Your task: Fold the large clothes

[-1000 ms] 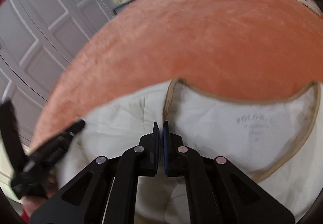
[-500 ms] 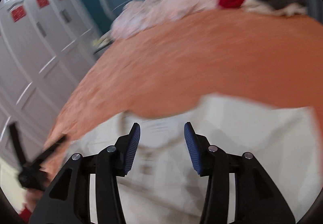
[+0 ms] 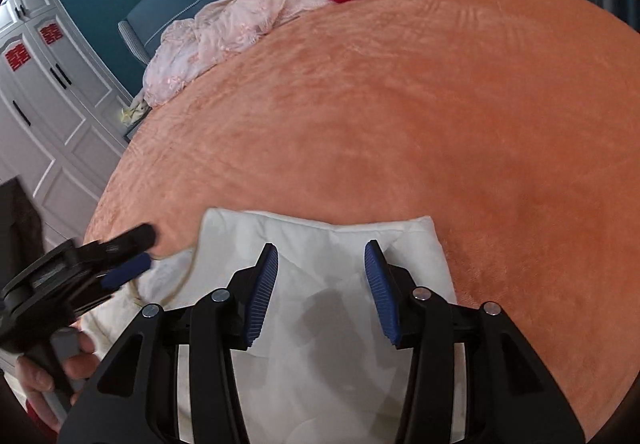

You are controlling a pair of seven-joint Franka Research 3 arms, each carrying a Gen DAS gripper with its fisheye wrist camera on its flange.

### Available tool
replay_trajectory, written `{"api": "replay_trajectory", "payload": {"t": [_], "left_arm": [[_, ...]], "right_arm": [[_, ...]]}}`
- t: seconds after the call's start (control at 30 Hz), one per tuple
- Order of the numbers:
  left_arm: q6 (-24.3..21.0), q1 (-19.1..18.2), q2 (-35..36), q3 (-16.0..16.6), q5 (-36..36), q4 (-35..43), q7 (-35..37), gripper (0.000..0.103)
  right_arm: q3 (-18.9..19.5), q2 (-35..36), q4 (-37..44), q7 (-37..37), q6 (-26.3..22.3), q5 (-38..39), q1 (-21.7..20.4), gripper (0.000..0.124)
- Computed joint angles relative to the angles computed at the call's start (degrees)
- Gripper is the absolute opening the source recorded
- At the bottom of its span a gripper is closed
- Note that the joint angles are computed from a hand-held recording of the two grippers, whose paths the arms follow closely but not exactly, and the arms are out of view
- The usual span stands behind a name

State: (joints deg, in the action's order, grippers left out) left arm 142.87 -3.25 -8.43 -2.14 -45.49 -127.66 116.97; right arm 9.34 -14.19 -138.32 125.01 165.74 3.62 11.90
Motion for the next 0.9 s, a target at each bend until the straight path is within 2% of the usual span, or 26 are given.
{"api": "replay_trajectory", "payload": {"t": [0.13, 0.17, 0.2, 0.27, 0.3, 0.4, 0.47, 0.53, 0.6, 0.67, 0.8, 0.9], "left_arm": [[-0.07, -0.24, 4.06, -2.06, 4.76, 2.22, -3.03, 0.068], [-0.66, -0.14, 4.62, -2.42, 6.55, 2.63, -3.78, 0.06], [-1.07, -0.16, 5.24, -2.76, 7.44, 3.09, -3.72, 0.051], [-2.08, -0.04, 5.06, -2.99, 6.98, 2.97, -2.32, 0.003], [-2.02, -0.01, 4.69, -3.15, 7.11, 2.76, -2.44, 0.003], [2.98, -0.66, 1.35, -2.81, 4.07, -0.1, 2.04, 0.0], [4.52, -1.44, -0.76, -1.62, 0.29, -1.29, 4.77, 0.0], [7.12, -2.21, -1.0, -1.48, 0.28, -2.2, 5.61, 0.0], [9.43, -2.46, 0.47, -2.24, 4.64, -2.89, 3.61, 0.0], [11.1, -2.82, 1.98, -2.4, 5.75, -3.59, 2.49, 0.0], [14.07, -3.45, 3.41, -2.36, 1.17, -4.85, 5.63, 0.002], [15.58, -3.43, 3.52, -2.76, 0.81, -5.23, 6.23, 0.004]], "right_arm": [[-0.04, 0.68, -1.35, -1.11, 2.14, 0.11, 0.37, 0.043], [0.21, 0.96, -1.48, -1.06, 2.71, -0.31, 0.16, 0.043], [0.35, 1.04, -1.58, -1.04, 3.04, -0.55, 0.06, 0.043], [-0.08, 1.05, -1.6, -1.89, 3.24, 0.13, 0.55, 0.041], [-0.47, 0.84, -1.42, -2.62, 2.75, 0.8, 0.98, 0.031], [-1.34, -0.87, -1.38, -5.24, 2.53, 2.63, 1.98, 0.012], [-0.74, -1.08, -0.57, -5.94, 0.79, 1.75, 1.23, 0.006], [-1.18, -0.17, 0.45, -7.45, -1.45, 2.21, 1.51, 0.004], [-0.57, 1.75, 1.58, -6.3, -5.07, 0.31, 0.49, 0.0], [-1.18, 2.53, 0.69, -6.22, -3.49, 0.88, 0.99, 0.0], [-1.12, 3.36, 0.01, -5.41, -1.36, -0.4, 0.87, 0.0], [-0.98, 4.12, 0.09, -4.23, -0.31, -1.44, 0.58, 0.0]]}}
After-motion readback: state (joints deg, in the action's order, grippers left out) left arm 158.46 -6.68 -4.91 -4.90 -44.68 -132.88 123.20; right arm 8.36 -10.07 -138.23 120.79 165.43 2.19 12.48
